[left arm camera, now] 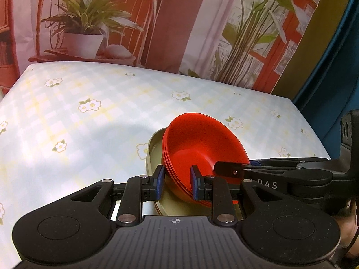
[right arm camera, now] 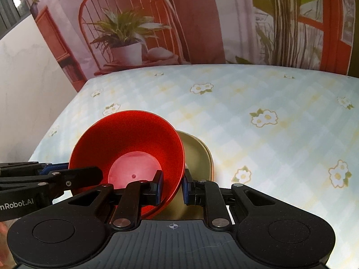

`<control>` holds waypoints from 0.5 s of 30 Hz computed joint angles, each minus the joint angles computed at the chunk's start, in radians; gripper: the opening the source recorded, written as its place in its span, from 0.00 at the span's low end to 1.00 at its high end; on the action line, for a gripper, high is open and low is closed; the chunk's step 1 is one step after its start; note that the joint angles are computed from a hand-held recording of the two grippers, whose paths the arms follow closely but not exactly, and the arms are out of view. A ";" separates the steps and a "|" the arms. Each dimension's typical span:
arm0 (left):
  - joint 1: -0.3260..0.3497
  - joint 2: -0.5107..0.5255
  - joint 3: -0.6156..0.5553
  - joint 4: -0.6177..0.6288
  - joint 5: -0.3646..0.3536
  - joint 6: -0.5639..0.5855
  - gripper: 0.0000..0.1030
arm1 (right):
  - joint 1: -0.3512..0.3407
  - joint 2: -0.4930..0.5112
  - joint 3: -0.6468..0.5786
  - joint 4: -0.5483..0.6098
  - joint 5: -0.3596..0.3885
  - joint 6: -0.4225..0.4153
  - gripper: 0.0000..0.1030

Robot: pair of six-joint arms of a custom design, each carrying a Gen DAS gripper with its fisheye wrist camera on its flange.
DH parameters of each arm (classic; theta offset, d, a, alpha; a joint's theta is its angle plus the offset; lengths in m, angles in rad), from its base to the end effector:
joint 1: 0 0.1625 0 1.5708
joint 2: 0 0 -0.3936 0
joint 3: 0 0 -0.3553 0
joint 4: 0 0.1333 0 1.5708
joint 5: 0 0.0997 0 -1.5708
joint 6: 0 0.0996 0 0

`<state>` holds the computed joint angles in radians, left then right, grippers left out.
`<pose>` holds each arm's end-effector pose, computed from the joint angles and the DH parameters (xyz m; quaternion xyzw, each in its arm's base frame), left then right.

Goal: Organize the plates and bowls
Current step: 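Lower the red bowls onto the green plate with the right gripper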

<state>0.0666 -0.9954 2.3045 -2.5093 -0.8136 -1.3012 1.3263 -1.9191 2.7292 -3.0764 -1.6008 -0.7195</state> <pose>-0.3586 -0.2261 0.0459 0.1603 0.9017 -0.3295 0.2296 0.0657 -0.2750 0.2626 0.2162 -0.9149 0.2954 0.1705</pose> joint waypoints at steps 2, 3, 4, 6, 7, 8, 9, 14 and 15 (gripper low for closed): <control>0.001 0.000 -0.004 0.005 -0.002 0.004 0.26 | -0.002 0.001 0.001 -0.003 0.000 -0.001 0.16; 0.001 -0.001 -0.003 0.003 -0.002 0.004 0.26 | -0.001 0.002 0.001 -0.004 -0.002 -0.001 0.16; 0.002 -0.002 -0.001 -0.001 -0.003 0.005 0.26 | 0.001 0.002 0.001 -0.004 -0.004 -0.003 0.16; 0.000 -0.001 0.000 -0.003 -0.001 0.001 0.26 | 0.004 0.005 -0.001 -0.007 -0.006 -0.003 0.16; -0.001 0.002 -0.002 -0.002 -0.001 -0.003 0.25 | 0.003 0.004 0.000 -0.008 -0.006 -0.004 0.16; -0.002 0.003 -0.003 -0.001 0.000 -0.004 0.25 | 0.004 0.005 -0.001 -0.008 -0.007 -0.003 0.16; -0.002 0.003 -0.002 -0.002 -0.001 -0.004 0.25 | 0.005 0.005 -0.001 -0.009 -0.008 -0.004 0.16; -0.009 -0.003 0.006 -0.013 0.011 -0.004 0.25 | 0.010 0.000 -0.001 -0.008 -0.010 -0.004 0.20; -0.010 -0.005 0.006 -0.010 0.014 -0.006 0.25 | 0.013 -0.001 0.001 -0.011 -0.014 -0.003 0.20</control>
<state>0.0564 -1.0001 2.3108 -2.5197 -0.7999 -1.3069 1.3397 -1.9199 2.7304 -3.0877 -1.6152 -0.7227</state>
